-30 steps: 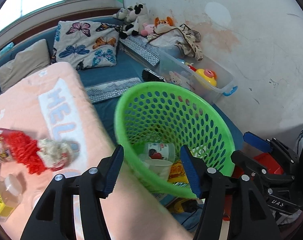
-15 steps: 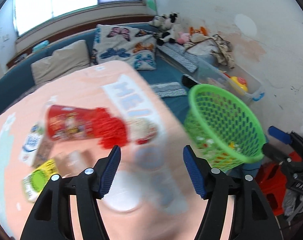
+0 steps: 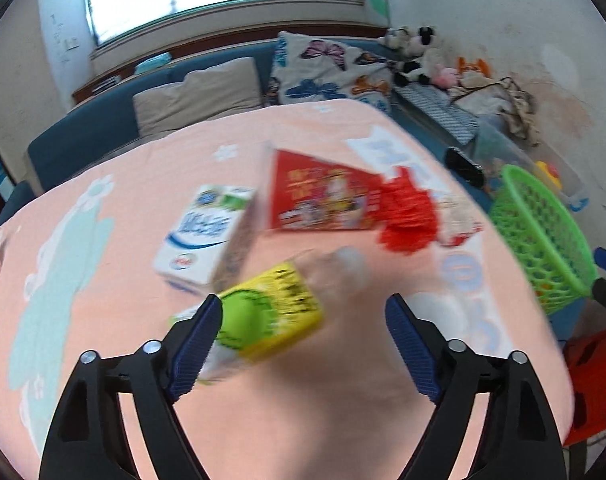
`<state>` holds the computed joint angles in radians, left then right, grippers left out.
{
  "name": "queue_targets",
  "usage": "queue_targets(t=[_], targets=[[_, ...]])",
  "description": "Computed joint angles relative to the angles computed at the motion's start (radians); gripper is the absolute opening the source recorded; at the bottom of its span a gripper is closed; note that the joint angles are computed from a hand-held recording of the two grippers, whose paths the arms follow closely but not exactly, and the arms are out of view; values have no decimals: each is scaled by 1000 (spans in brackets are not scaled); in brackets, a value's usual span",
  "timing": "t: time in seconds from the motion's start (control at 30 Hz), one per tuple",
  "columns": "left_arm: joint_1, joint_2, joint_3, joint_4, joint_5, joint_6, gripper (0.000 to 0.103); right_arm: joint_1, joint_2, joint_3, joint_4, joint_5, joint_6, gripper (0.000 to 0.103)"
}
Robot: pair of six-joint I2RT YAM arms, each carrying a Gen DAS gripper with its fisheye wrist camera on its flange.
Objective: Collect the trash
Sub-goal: 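Move both grippers back over the table toward the remaining trash, then grasp the yellow-green juice bottle with the left gripper while the right gripper grasps the clear round lid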
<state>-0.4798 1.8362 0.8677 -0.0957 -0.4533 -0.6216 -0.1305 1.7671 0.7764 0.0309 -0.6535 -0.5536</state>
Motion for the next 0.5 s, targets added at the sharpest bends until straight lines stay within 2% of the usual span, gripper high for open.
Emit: queue_targets(t=[0.27,0.5], targets=[[115,5,-103,111,80,74,91,83,16,-16,40,45,47,71],[150,36,-132,206,148,126,92,130,45,-10,60,66,64,71]])
